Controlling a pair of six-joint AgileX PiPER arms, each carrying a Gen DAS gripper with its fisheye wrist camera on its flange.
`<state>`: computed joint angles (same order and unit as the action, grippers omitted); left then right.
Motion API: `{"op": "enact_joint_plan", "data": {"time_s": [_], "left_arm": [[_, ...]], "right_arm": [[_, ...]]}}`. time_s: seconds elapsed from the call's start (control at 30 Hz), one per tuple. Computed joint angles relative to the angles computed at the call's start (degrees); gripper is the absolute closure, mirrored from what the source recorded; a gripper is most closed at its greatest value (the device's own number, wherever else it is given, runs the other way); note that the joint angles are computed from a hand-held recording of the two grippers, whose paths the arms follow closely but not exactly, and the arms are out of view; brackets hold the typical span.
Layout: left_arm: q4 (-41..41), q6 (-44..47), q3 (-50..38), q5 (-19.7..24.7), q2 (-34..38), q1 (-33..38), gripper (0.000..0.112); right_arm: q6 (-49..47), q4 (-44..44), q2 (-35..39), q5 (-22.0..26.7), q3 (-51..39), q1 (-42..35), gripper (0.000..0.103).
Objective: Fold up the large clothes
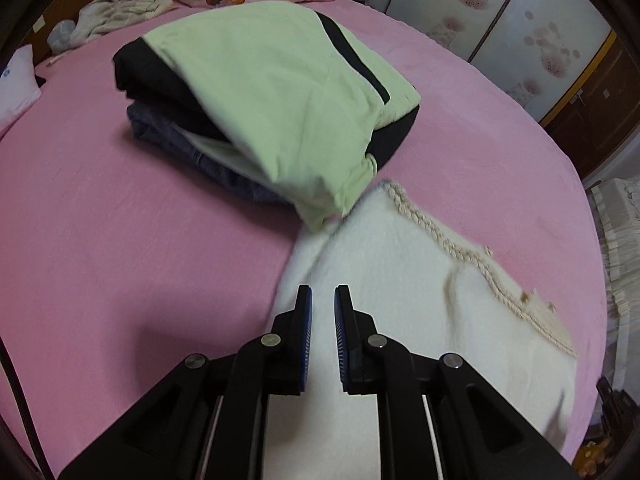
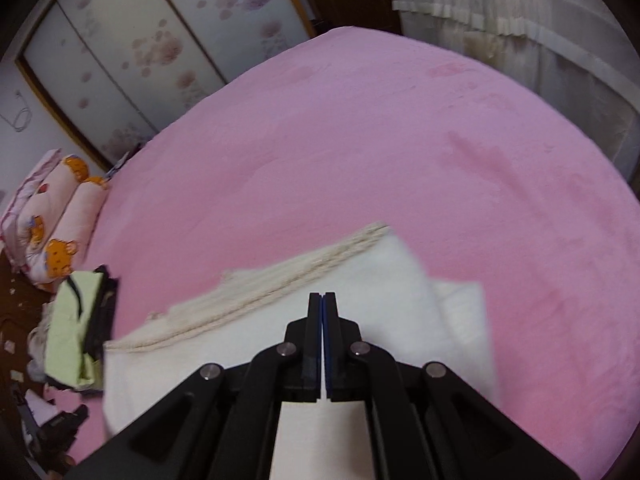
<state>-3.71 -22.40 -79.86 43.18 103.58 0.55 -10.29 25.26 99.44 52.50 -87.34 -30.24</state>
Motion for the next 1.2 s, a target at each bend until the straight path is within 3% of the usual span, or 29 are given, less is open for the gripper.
{"op": "enact_joint_plan", "data": {"time_s": [0.13, 0.3, 0.53, 0.63, 0.7, 0.77, 0.87, 0.97, 1.07, 1.2], "left_arm": [[-7.34, 4.18, 10.36, -0.36, -7.5, 2.31, 0.102], [-14.33, 8.46, 22.01, -1.03, -15.09, 5.29, 0.102], [-21.35, 15.86, 31.62, 0.37, -21.25, 8.95, 0.101], [-23.83, 19.42, 34.63, 0.21, -22.98, 9.42, 0.091], [-26.21, 21.37, 36.14, 0.38, -23.17, 10.0, 0.087], [-29.52, 23.89, 37.67, 0.84, -22.59, 11.14, 0.081], [-34.58, 27.86, 41.07, -0.03, -22.39, 13.23, 0.066], [-39.26, 32.96, 43.13, -1.18, -21.38, 15.76, 0.064], [-48.13, 44.82, 44.66, -1.21, -18.1, 20.36, 0.049], [-63.34, 62.45, 45.09, 2.65, -10.47, 27.0, 0.049]], "right_arm": [[4.26, 0.42, -1.07, 2.09, 1.37, 6.17, 0.103], [6.5, 2.3, -2.9, 0.29, 8.0, 15.14, 0.103], [10.65, -2.98, -3.51, -2.67, 13.96, 24.13, 0.103], [13.3, -6.66, -2.4, -2.84, 15.56, 26.0, 0.103], [12.12, -7.17, -3.1, -5.11, 18.21, 26.29, 0.103], [9.49, -7.16, -2.34, -4.19, 18.05, 26.15, 0.103], [6.1, -8.16, -0.03, -0.7, 14.7, 26.36, 0.103], [5.67, -8.62, 2.61, 3.68, 10.65, 26.41, 0.103], [5.6, -8.66, 5.25, 8.29, 6.47, 25.83, 0.103], [7.17, -6.37, 6.91, 10.47, 4.74, 24.35, 0.103]]}}
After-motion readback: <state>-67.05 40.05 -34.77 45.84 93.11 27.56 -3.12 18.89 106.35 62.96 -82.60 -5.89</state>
